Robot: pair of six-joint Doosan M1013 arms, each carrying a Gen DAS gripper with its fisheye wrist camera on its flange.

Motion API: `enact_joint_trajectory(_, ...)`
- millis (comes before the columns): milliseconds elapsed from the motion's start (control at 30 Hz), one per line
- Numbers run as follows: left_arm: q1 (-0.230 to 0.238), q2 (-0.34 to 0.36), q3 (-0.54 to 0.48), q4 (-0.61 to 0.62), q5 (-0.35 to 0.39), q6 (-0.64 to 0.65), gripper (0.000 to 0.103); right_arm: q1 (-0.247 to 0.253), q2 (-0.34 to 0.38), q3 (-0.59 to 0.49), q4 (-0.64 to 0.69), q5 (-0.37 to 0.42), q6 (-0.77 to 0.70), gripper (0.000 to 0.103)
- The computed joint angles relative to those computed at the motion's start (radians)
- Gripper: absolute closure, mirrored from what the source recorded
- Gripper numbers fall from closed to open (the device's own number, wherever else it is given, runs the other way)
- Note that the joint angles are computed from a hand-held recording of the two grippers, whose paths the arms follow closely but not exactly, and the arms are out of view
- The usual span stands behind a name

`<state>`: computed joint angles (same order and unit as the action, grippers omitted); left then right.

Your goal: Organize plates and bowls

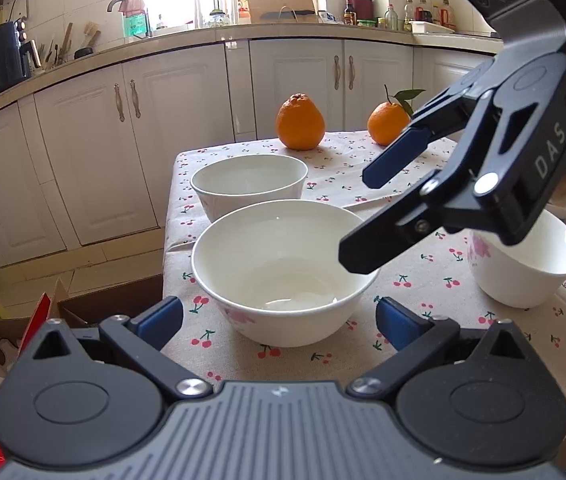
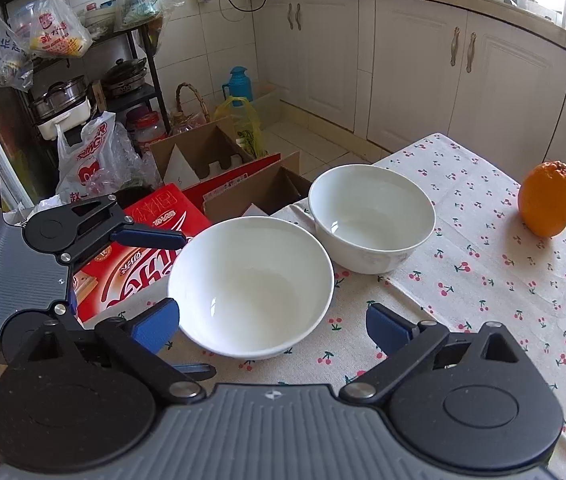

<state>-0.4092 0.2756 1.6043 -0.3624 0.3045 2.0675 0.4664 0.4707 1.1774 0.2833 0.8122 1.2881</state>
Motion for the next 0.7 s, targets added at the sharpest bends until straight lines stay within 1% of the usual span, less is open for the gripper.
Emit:
enact_joint_trajectory(67,0.004,0.006,-0.007,-0.04,0.01,0.034,0.001,-0.007,0.02,-0.026,0.028,0.023,-0.005,0.003)
enact_joint_trajectory(200,0.012,0.016,-0.018,-0.116,0.028,0.101,0.001,-0.02,0.056,-0.074,0.076,0.07,0.001,0.011)
enact_joint_trajectory(233,0.013,0.016,-0.019,-0.128,0.03,0.11,0.002,-0.021,0.061,-0.08,0.077,0.075,0.004,0.012)
enact_joint_trajectory(333,0.017,0.019,-0.021,-0.166,0.03,0.139,0.003,-0.024,0.076,-0.099,0.077,0.095,0.007,0.018)
enact_joint_trajectory(467,0.021,0.02,-0.025,-0.2,0.037,0.169,0.004,-0.025,0.088,-0.113,0.082,0.111,0.009,0.022)
enact_joint_trajectory(567,0.025,0.022,-0.028,-0.246,0.047,0.214,0.009,-0.025,0.091,-0.116,0.08,0.113,0.01,0.024)
enact_joint_trajectory(700,0.025,0.023,-0.031,-0.248,0.052,0.217,0.01,-0.026,0.096,-0.122,0.09,0.125,0.008,0.029)
